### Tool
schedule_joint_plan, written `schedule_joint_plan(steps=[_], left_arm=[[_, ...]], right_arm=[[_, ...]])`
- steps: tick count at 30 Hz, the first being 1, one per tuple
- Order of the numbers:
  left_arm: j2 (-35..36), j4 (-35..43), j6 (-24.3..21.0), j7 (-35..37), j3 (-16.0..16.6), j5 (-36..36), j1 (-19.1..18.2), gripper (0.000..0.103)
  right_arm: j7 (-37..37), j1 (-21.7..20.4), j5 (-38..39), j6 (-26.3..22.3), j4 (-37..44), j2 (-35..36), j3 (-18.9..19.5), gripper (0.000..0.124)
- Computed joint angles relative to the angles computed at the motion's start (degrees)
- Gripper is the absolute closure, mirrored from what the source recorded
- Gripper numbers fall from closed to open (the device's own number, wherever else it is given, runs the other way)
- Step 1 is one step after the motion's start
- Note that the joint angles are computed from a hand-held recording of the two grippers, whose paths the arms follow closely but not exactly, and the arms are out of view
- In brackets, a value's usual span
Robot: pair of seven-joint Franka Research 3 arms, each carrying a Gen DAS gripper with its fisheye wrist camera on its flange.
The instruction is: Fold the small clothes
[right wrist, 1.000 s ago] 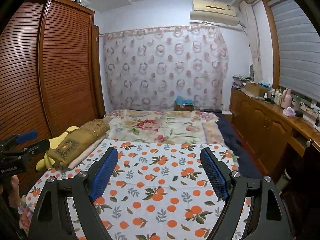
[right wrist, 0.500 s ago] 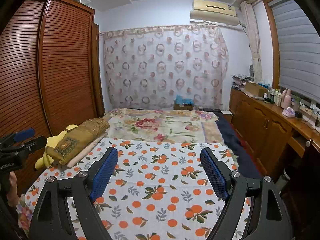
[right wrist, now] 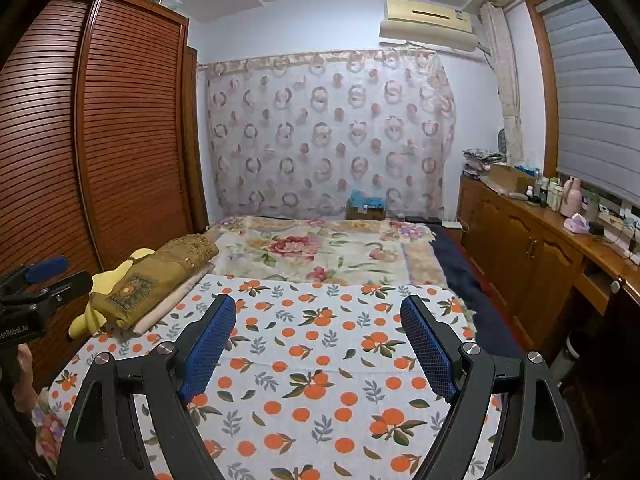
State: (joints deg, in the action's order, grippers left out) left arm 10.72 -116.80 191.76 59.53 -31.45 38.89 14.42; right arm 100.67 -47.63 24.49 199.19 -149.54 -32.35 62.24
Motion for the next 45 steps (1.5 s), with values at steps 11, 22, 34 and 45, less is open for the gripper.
schedule_joint_plan(steps=[11,22,34,45], left_arm=[[0.1,0.0,0.0,-0.2,-0.3,0.3,0.4,0.016],[0.0,0.0,0.1,-0.5,0.0,0.6,0.2,0.016],[-0.1,0.0,0.2,-0.6,0.9,0.7,-0.6,0.016],[-0.2,-0.1,0.3,-0.6,1.7,0.5,-1.4,0.016]], right_arm=[[-0.7,0.4,0.2,0.4,-0.2,0.5,-0.5,0.038],[-2.3,0.7,1.7,0.7,-0.1,0.9,-0.4,0.038],[-4.3,1.5,3.2,1.2,-0.1,1.8,-0.9,0.038],[-6.2,1.4,5.5,1.4,0.3,2.2,-0.3,0.038]])
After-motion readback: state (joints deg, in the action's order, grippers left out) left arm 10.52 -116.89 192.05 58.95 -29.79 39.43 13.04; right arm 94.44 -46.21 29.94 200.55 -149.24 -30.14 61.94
